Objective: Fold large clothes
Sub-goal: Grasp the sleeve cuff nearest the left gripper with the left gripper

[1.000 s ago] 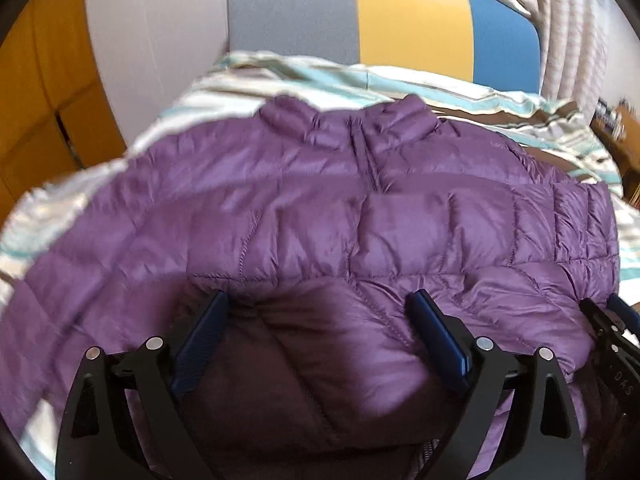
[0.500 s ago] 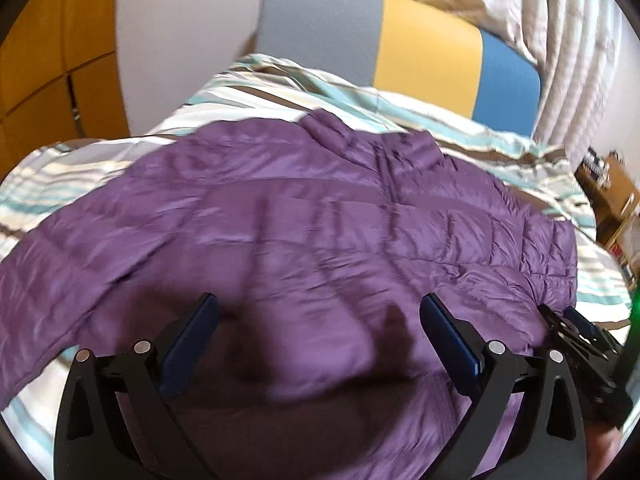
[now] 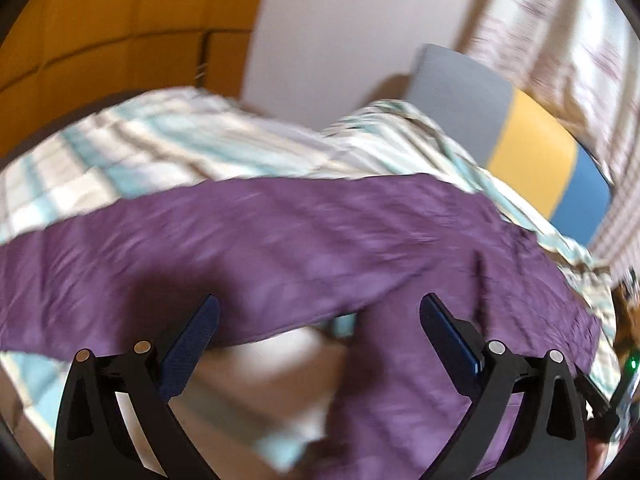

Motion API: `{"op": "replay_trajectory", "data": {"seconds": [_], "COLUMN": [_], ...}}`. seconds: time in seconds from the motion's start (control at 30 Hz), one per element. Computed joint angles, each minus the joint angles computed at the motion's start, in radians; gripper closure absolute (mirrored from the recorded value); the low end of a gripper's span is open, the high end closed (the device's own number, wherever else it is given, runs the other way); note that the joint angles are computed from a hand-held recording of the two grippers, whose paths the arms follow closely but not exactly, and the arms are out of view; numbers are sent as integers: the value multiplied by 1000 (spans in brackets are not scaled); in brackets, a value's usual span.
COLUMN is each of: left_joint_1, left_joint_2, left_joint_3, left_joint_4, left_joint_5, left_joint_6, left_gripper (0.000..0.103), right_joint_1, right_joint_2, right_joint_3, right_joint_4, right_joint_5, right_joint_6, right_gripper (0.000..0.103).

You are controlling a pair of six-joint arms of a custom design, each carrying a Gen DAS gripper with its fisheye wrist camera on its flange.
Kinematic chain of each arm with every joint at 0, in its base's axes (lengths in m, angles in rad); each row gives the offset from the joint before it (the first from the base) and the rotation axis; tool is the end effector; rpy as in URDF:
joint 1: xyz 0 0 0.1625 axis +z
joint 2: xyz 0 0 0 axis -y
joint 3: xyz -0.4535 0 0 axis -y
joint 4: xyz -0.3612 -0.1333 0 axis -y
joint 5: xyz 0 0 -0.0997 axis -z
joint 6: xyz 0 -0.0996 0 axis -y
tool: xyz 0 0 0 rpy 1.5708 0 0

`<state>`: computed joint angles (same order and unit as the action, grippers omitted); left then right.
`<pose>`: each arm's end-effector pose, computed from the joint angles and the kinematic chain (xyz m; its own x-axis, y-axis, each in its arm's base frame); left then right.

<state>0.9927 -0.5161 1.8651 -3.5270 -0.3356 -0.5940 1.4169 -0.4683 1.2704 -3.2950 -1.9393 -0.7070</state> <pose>-0.1235 -0.6054 0.0639 -0.7237 -0.6097 -0.3233 0.0528 0.4182 -0.9068 -0.0248 -0.7957 0.1309 -0.7276 -0.0634 0.6831 -0.4998 0.7310 -0.4645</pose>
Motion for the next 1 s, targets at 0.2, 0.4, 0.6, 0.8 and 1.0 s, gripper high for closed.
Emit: {"op": "replay_trajectory", "data": {"seconds": [0.2, 0.4, 0.6, 0.8, 1.0], "left_joint_1": [19, 19, 16, 23, 28], "left_joint_2": [-64, -60, -59, -66, -69], "left_joint_3": [160, 238, 244, 249, 260], "left_joint_4": [41, -69, -86, -119, -178], "left_joint_5": [-27, -41, -35, -33, -37], "left_joint_6": [-288, -342, -342, -346, -337], "left_gripper": [3, 3, 3, 3, 3], "right_joint_1": [0, 0, -1, 0, -1], "right_joint_2": [-1, -1, -1, 0, 0], "right_joint_3": [1, -1, 1, 1, 1], "right_joint_4": [1, 1, 0, -1, -1], "right_joint_5": [2, 2, 2, 2, 2], "right_joint_6": [1, 1, 1, 1, 1], "right_gripper": [39, 39, 39, 39, 39]}}
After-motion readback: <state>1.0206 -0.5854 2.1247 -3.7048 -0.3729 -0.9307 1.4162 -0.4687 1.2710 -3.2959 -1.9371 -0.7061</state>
